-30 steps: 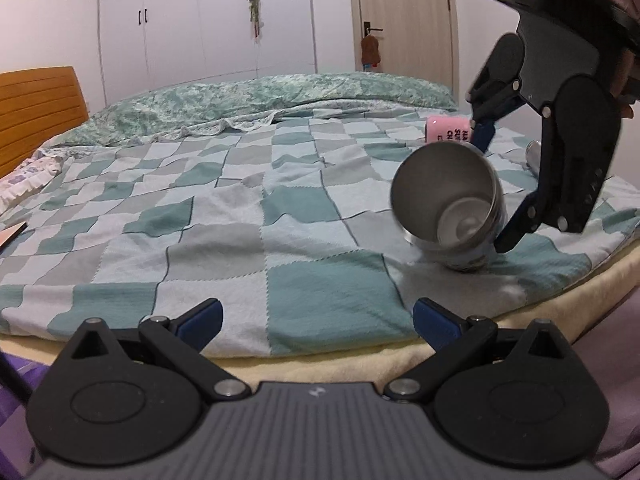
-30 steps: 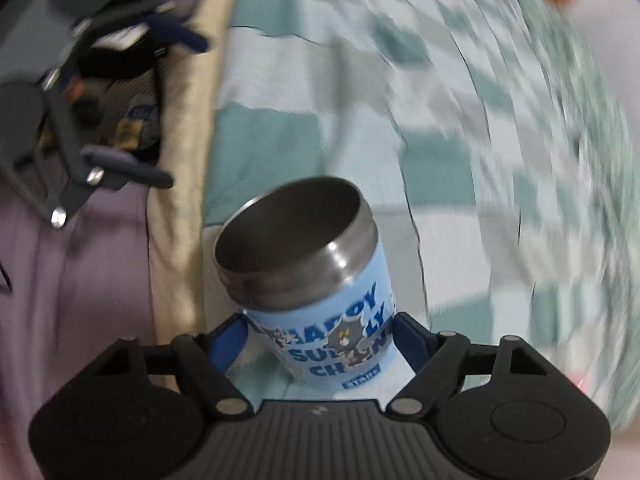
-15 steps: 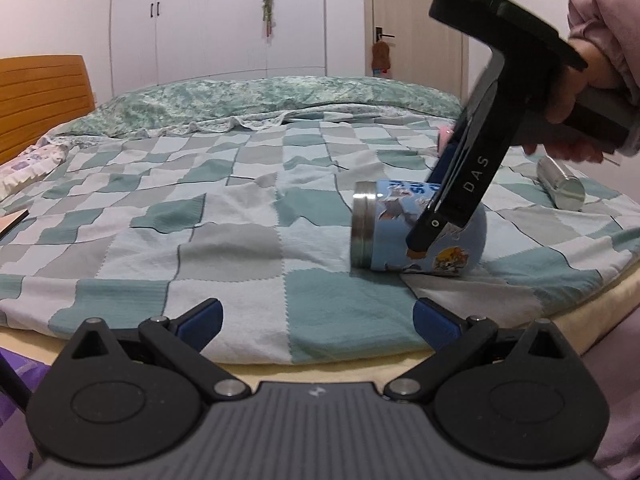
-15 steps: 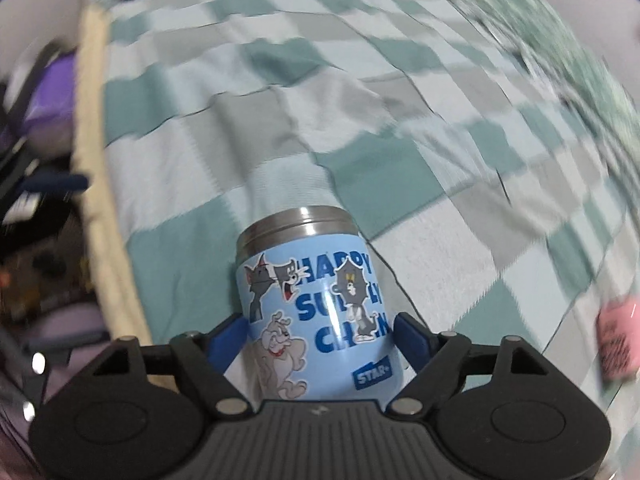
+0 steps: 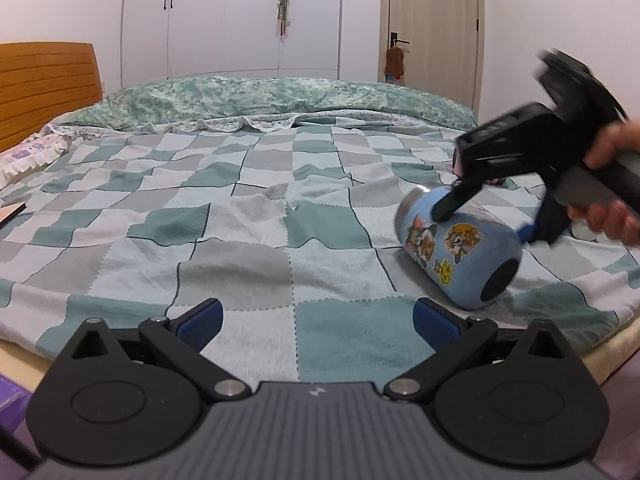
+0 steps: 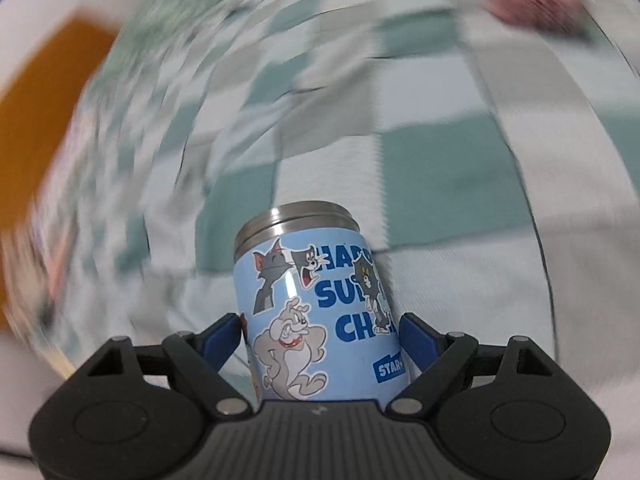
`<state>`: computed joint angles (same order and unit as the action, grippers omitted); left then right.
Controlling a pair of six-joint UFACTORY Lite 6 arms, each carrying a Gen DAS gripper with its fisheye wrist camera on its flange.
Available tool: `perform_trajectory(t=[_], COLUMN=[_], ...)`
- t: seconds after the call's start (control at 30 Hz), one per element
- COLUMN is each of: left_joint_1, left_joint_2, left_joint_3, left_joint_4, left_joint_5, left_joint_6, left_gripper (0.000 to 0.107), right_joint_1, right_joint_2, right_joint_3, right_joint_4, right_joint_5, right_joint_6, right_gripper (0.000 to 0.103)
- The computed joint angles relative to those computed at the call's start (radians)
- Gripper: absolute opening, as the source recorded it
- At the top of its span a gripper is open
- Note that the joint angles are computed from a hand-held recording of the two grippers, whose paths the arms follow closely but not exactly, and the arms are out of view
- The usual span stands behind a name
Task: Flip cup upright
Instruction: 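Grasp the lying blue cup around its body with the right tool, then rotate the blue cup upright with the right tool and set it down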
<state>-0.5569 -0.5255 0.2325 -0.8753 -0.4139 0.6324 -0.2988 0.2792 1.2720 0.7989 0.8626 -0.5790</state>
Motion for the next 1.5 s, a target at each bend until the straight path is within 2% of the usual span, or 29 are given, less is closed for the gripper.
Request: perform_trajectory(t=[0.07,0.17,0.27,0.4,0.6,0.67,0.77,0.83,0.87,0.9,1.0,1.1,1.23,1.33,1.5], left_joint_1=[0.029,0.051,0.068,0.098,0.115,0.122,0.133,0.135,0.136,0.136,0.134,0.137,0.14,0.145,0.142], left_joint_2=[0.045,0.086,0.093,0.128,0.23,0.266,0.313,0.338,0.348,0.357,0.376,0.381,0.375,0.365,0.339], left_joint_3=[0.032,0.065,0.074,0.097,0.168,0.195,0.226,0.244,0.251,0.257,0.268,0.272,0.27,0.271,0.261], left_joint_4=[0.056,0.079,0.104,0.164,0.21,0.23,0.256,0.262,0.265,0.267,0.273,0.283,0.29,0.295,0.278], left_joint_5=[0.013,0.022,0.025,0.026,0.01,0.008,0.002,0.0,0.0,0.0,-0.001,0.002,0.001,0.002,-0.009], left_joint_6=[-0.046,-0.059,-0.071,-0.116,-0.148,-0.162,-0.183,-0.191,-0.194,-0.197,-0.202,-0.211,-0.226,-0.237,-0.242], left_gripper=[0.103,0.103,0.103,0.103,0.103,0.103,0.103,0.103,0.103,0.103,0.103,0.103,0.103,0.103,0.103], right_joint_1=[-0.06,-0.073,-0.037,0.023,0.134,0.149,0.151,0.148,0.139,0.124,0.102,0.059,-0.026,-0.076,-0.045], right_joint_2=[-0.034,-0.05,-0.041,-0.066,0.051,0.064,0.113,0.131,0.139,0.145,0.114,0.012,-0.179,-0.302,-0.386], right_joint_3=[-0.096,-0.134,-0.071,-0.014,0.167,0.163,0.195,0.199,0.203,0.205,0.158,0.017,-0.242,-0.409,-0.594], right_joint_4=[0.127,0.173,0.094,0.019,-0.259,-0.292,-0.294,-0.272,-0.244,-0.201,-0.131,0.01,0.347,0.612,1.077], right_joint_5=[-0.009,-0.021,-0.042,-0.138,-0.097,-0.121,-0.096,-0.095,-0.084,-0.061,-0.063,-0.106,-0.153,-0.145,-0.135], right_joint_6=[-0.058,-0.122,-0.154,-0.197,-0.031,-0.002,0.016,0.009,-0.009,-0.037,-0.11,-0.288,-0.706,-1.02,-1.544], right_gripper=[0.086,0.085,0.085,0.103,0.103,0.103,0.103,0.097,0.094,0.085,0.084,0.084,0.084,0.083,0.083])
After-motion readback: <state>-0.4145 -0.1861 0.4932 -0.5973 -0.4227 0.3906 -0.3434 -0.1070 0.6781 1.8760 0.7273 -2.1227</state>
